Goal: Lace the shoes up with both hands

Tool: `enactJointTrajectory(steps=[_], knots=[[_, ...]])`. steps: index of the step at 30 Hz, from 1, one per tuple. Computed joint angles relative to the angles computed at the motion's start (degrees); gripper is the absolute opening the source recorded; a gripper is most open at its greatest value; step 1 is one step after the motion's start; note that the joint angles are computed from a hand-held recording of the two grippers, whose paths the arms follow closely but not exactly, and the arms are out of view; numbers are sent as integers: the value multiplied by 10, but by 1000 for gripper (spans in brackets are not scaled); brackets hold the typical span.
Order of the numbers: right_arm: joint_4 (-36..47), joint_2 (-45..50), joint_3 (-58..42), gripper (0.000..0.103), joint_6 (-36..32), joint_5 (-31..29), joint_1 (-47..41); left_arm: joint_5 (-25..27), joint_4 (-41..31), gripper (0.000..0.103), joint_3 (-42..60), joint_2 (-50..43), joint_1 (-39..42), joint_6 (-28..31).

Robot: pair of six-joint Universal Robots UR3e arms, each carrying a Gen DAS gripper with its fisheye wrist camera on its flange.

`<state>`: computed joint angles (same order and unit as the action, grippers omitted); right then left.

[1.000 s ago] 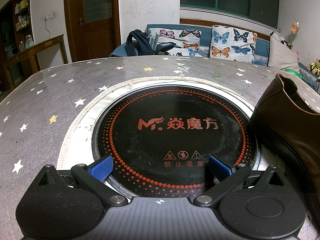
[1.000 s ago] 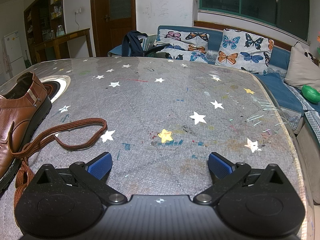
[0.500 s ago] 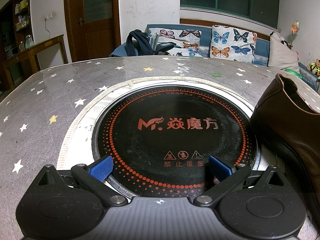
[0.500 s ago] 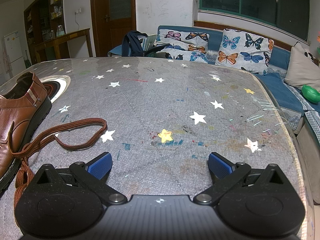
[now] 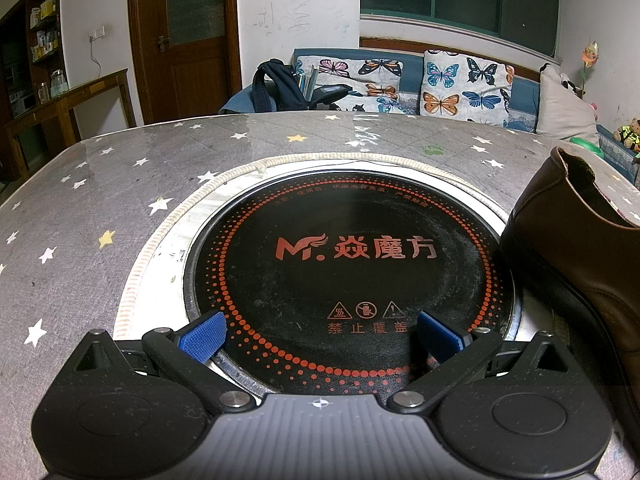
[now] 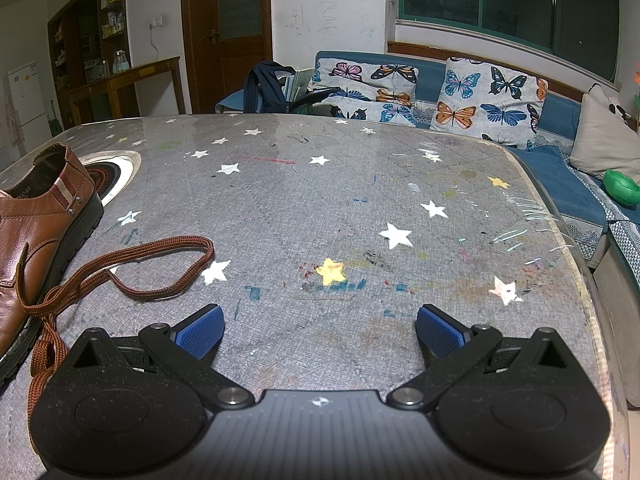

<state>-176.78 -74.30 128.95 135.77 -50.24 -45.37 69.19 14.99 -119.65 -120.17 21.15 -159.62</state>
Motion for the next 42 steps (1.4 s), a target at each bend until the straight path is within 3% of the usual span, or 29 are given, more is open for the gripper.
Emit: enactJointTrajectory(steps=[42], knots=[[0,0,0,103,0,0,0,0,0,103,0,0,0,0]])
